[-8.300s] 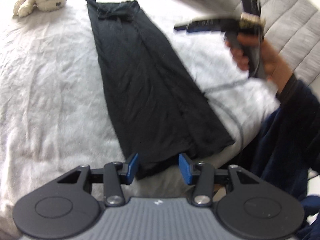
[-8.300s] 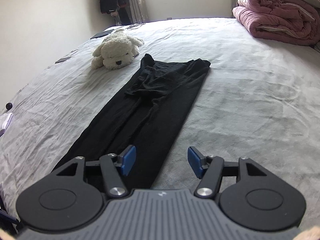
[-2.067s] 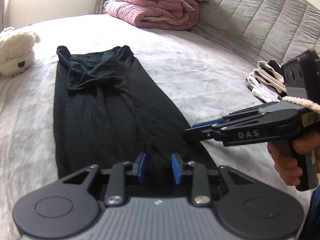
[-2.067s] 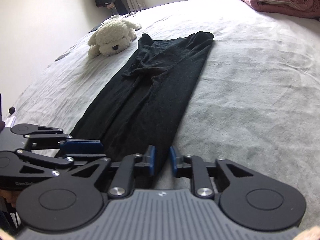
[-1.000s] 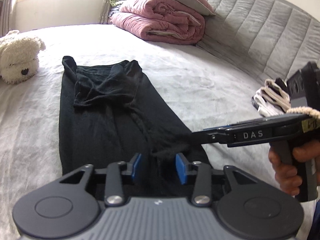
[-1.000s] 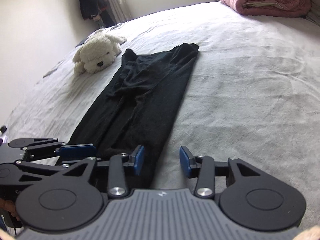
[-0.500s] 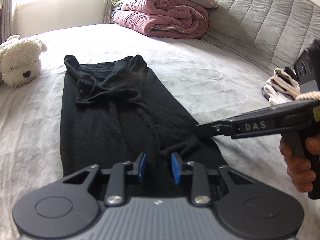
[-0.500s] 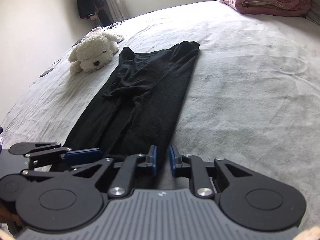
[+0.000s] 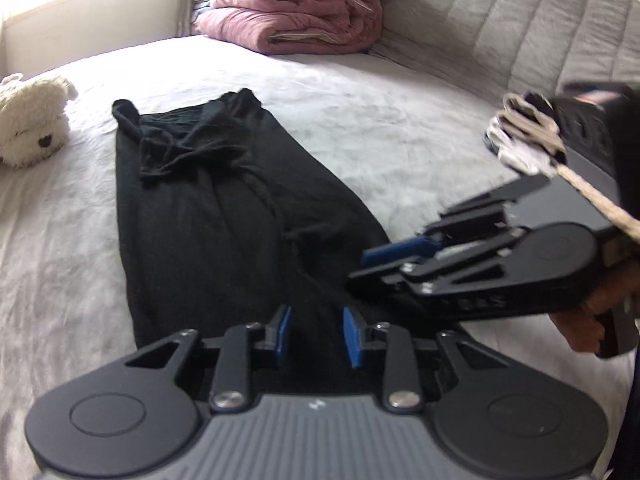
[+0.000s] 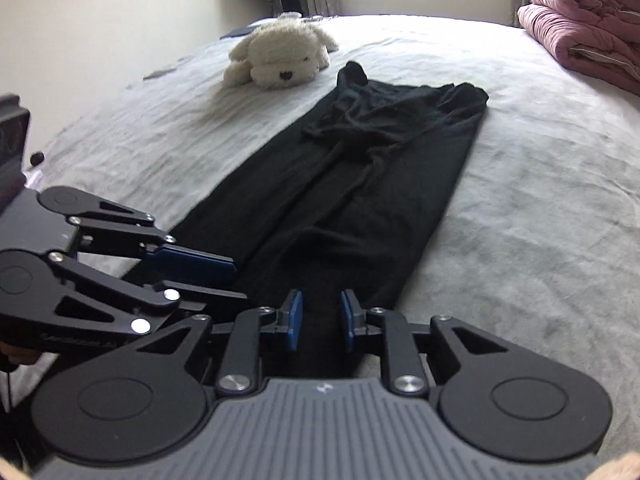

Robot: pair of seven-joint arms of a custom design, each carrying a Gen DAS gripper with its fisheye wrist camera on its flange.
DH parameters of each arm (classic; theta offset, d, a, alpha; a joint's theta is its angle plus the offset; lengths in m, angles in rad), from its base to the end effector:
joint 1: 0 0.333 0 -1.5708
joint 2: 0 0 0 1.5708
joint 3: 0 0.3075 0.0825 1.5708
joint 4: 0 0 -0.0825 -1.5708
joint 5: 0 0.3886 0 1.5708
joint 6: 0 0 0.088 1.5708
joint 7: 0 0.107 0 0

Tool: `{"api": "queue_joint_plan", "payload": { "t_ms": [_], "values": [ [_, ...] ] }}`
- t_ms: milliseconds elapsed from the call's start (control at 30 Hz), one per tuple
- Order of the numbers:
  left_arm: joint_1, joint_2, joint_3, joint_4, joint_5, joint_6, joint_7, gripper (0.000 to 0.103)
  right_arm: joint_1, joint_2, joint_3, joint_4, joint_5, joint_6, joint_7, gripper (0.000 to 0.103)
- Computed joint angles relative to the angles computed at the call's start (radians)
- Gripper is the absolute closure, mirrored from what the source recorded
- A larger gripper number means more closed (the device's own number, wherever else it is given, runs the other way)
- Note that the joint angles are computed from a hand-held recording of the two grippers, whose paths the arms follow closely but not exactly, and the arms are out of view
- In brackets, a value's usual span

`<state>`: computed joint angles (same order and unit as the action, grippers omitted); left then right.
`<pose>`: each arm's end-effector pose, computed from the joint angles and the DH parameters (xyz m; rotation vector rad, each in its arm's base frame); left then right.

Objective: Fold clothes

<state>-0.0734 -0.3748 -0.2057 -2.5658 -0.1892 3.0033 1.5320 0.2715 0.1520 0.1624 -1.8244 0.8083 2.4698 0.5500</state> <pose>0.4513 -0.1196 0.4771 -1.7222 1.8695 -0.8986 0.5884 0.2651 0.4949 -2.2153 0.7446 -0.1108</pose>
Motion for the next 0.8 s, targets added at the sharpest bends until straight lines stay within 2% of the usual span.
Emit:
{"api": "queue_joint_plan", "payload": {
  "t_ms": [67,167,233,300,367,500,567,700,800],
  "values": [
    [0.018,-0.018,-0.023,-0.012,0.024,0.001,-0.012,0.073,0.003,0.0,0.004,-0.011,0.016,0.04,-0.02,0.084],
    [-0.004,-0.039,-0.009,-0.026,0.012,0.004,-0.001,0.07,0.001,0.004,0.008,0.0,0.064,0.096,-0.025,0.081],
    [0.018,-0.046,-0.032,-0.028,0.031,-0.012,-0.015,0.07,0.004,0.026,0.009,0.02,0.05,0.1,-0.007,0.079],
    [0.016,-0.047,-0.029,-0.031,0.035,-0.016,-0.018,0.07,0.003,0.042,0.016,0.034,0.039,0.107,0.002,0.079],
    [-0.032,-0.044,0.015,-0.034,-0.003,-0.011,0.006,0.07,0.005,0.044,0.031,0.025,0.041,0.124,-0.018,0.078],
    [-0.199,-0.051,0.158,-0.041,-0.172,-0.022,0.139,0.07,0.012,0.047,0.052,0.013,0.048,0.147,-0.056,0.076],
    [-0.224,-0.066,0.174,-0.05,-0.225,-0.037,0.187,0.07,0.01,0.039,0.056,0.007,0.06,0.128,-0.075,0.076],
    [-0.262,-0.127,0.208,-0.076,-0.326,-0.083,0.281,0.07,0.026,0.006,0.051,-0.032,0.044,0.17,-0.106,0.079],
    [-0.271,-0.199,0.223,-0.111,-0.388,-0.099,0.34,0.066,0.022,-0.028,0.042,-0.053,0.097,0.159,-0.146,0.079]
  ]
}}
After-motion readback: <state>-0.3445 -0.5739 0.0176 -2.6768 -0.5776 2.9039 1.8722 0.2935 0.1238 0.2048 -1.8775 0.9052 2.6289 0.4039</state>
